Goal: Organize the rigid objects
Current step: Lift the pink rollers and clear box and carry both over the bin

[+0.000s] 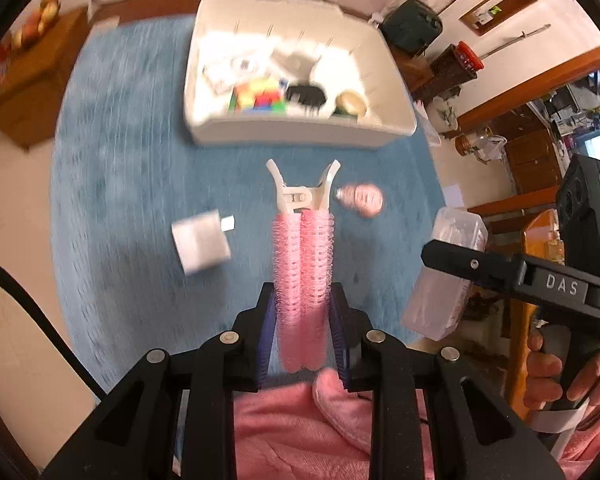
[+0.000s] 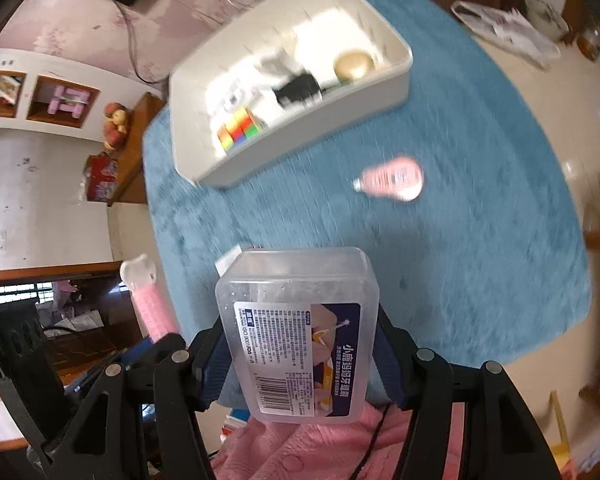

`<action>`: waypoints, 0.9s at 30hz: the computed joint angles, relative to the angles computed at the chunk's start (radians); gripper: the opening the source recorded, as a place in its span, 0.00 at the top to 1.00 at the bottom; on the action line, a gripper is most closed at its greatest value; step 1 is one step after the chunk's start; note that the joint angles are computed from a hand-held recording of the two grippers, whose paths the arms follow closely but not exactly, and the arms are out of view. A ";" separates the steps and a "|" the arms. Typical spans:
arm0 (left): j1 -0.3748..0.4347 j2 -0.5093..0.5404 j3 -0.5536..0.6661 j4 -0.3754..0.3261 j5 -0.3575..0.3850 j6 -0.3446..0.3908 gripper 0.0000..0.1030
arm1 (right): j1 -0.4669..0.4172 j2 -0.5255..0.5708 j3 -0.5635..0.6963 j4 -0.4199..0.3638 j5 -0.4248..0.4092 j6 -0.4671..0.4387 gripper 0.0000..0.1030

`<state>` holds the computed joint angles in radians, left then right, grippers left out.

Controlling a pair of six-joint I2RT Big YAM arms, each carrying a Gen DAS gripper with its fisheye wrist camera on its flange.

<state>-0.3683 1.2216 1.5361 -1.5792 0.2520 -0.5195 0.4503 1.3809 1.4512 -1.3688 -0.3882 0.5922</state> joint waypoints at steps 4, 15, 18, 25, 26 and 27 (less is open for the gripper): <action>-0.006 0.057 0.088 0.011 -0.058 0.012 0.73 | -0.034 0.018 0.040 0.016 0.026 -0.046 0.39; -0.018 0.218 0.277 0.032 -0.186 -0.002 0.73 | -0.121 0.105 0.165 0.074 0.021 -0.179 0.39; -0.022 0.260 0.324 0.032 -0.221 -0.016 0.73 | -0.139 0.137 0.196 0.091 0.015 -0.223 0.39; -0.024 0.363 0.420 0.038 -0.257 -0.039 0.73 | -0.172 0.197 0.231 0.166 -0.012 -0.291 0.39; -0.024 0.381 0.436 0.037 -0.258 -0.037 0.73 | -0.175 0.205 0.233 0.183 -0.011 -0.300 0.39; -0.024 0.392 0.445 0.039 -0.260 -0.038 0.73 | -0.178 0.212 0.236 0.195 -0.011 -0.310 0.39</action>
<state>-0.3926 1.6136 1.9811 -1.5404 -0.0079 -0.5571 0.2725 1.5928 1.6873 -1.1738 -0.3994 0.2824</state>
